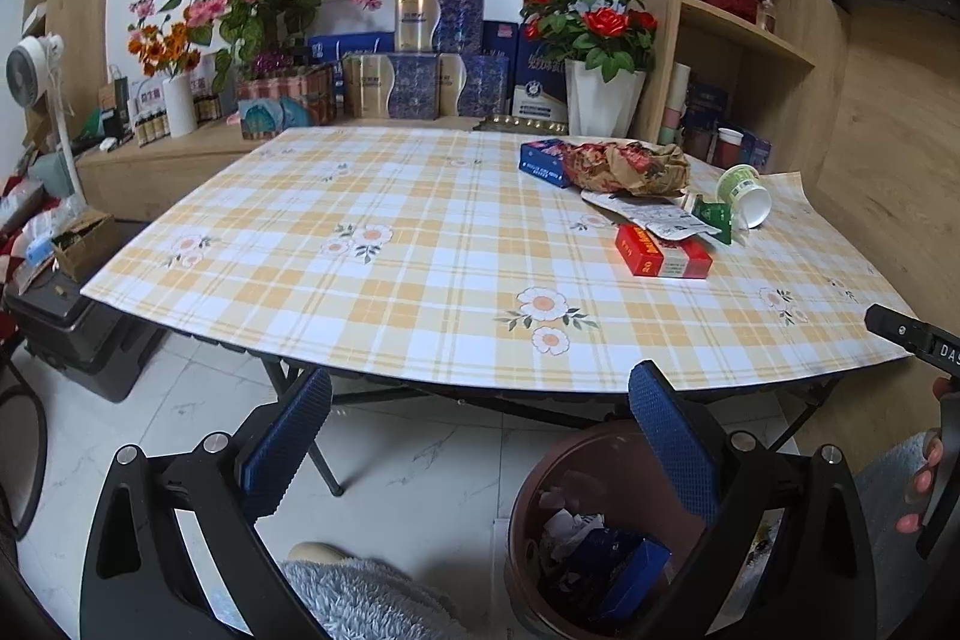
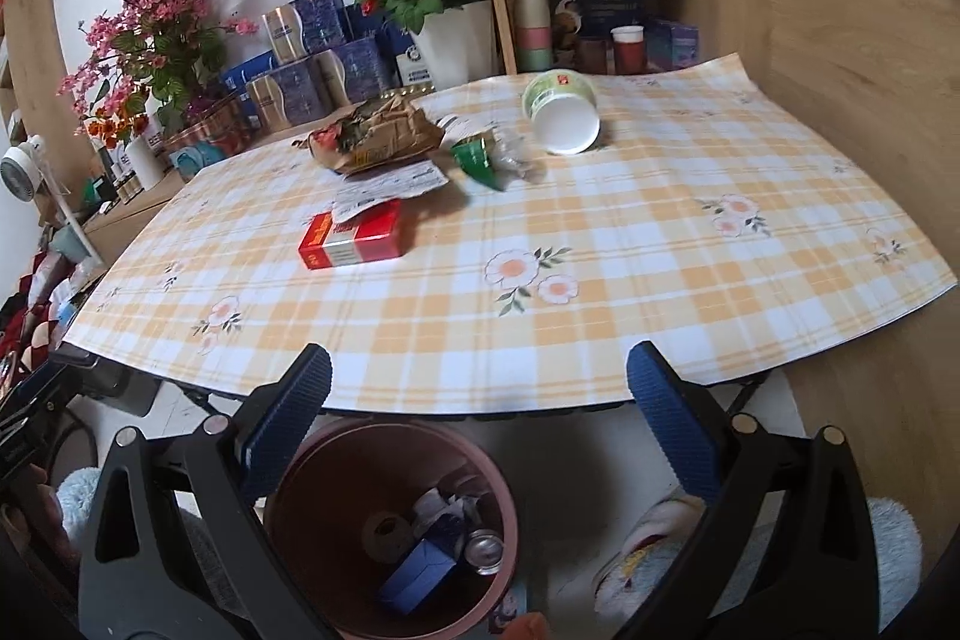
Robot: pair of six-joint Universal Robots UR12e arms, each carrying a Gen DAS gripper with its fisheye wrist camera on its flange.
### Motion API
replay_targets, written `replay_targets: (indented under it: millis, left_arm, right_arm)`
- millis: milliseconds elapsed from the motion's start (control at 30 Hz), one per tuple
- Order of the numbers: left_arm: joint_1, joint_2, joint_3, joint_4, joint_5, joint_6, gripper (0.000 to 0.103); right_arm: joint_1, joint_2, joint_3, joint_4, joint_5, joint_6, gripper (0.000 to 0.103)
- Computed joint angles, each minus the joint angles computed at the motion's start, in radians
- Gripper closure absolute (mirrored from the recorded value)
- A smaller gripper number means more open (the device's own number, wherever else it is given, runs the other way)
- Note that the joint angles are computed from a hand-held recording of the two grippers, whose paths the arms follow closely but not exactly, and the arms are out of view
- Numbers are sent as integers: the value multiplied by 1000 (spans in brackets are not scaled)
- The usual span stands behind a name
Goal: Collect trash
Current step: 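Grasp the crumpled red-and-brown snack bag with the left gripper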
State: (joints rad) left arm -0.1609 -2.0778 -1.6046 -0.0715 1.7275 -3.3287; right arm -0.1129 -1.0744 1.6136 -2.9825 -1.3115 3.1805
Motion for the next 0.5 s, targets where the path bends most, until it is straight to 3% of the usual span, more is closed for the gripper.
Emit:
replay_targets:
  millis: [167,367,500]
  left_arm:
    - [4,0,3,-23,-5,-25,6]
    - [13,-8,24,-43,-85,-4,6]
    - [14,-27,59,-58,-111,-38,6]
  right_arm:
    - [-5,3,3,-14,19,-4,6]
    - [-11,15,-11,3,46,-6,6]
    - [-13,28,-30,5,45,2,6]
